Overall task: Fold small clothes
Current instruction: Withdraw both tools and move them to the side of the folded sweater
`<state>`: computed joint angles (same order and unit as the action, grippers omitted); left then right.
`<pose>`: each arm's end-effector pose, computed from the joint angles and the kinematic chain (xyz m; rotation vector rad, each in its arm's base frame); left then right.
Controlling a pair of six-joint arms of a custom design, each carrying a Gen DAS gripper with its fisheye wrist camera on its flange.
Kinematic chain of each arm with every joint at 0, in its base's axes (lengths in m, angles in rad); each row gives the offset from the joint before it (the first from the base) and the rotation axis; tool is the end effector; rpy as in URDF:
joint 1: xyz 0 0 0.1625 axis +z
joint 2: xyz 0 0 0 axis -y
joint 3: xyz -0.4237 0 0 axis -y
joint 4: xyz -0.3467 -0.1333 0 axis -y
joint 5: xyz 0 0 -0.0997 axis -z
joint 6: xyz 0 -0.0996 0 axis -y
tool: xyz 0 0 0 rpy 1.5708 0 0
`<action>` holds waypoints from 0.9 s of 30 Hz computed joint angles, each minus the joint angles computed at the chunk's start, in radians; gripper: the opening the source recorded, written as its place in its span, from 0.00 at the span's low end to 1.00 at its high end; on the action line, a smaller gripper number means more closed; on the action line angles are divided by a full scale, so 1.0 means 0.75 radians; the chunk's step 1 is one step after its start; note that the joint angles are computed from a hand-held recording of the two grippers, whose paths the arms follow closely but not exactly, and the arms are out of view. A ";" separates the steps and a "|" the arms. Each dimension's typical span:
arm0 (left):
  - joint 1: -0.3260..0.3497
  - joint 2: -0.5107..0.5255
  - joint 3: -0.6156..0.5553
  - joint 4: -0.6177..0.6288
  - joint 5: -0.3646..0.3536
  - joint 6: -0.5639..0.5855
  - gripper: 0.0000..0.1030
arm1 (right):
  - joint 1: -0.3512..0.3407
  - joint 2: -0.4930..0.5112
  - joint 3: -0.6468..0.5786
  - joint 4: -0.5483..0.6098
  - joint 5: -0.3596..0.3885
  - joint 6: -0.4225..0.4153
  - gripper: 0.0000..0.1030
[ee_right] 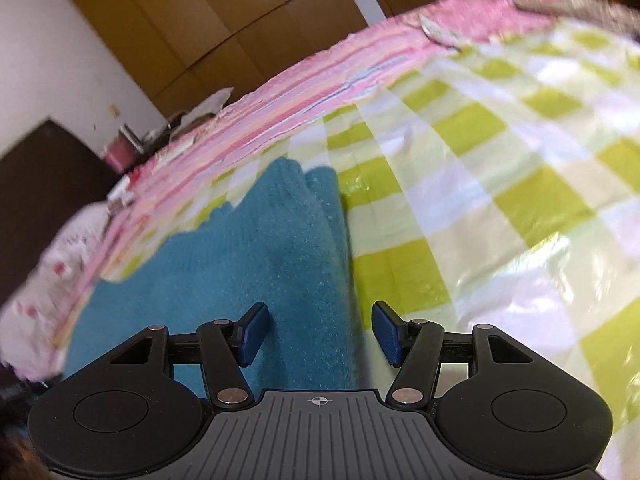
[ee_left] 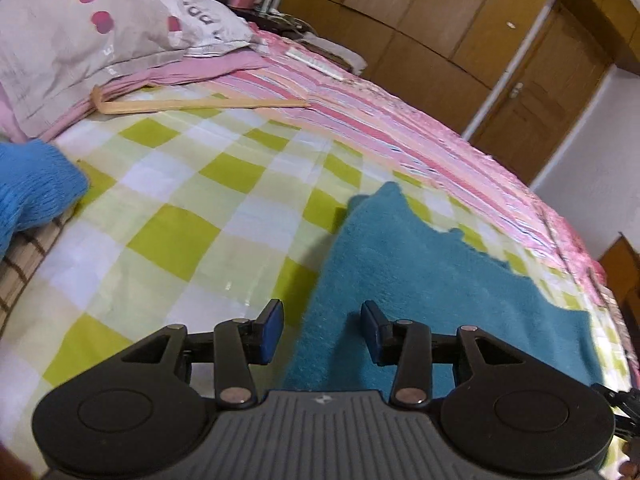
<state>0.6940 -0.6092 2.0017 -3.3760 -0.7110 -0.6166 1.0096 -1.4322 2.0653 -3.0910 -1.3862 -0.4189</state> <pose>-0.2711 -0.4972 0.0442 0.0872 2.5340 -1.1738 -0.1255 -0.4844 0.3925 -0.0712 -2.6182 1.2109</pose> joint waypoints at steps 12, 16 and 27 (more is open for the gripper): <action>0.037 0.019 -0.003 -0.086 -0.188 0.193 0.63 | 0.027 0.022 0.006 0.121 0.012 -0.090 0.73; 0.055 0.015 -0.034 0.037 -0.250 0.199 0.60 | 0.036 0.017 0.007 0.138 -0.010 -0.123 0.62; -0.039 -0.064 0.090 0.145 -0.338 0.107 0.56 | -0.037 -0.159 0.020 0.461 0.053 -0.189 0.35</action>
<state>0.6649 -0.6569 2.0691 -3.2669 -0.9644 -0.5366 0.9815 -1.5511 2.0806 -2.7449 -1.3469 -0.5606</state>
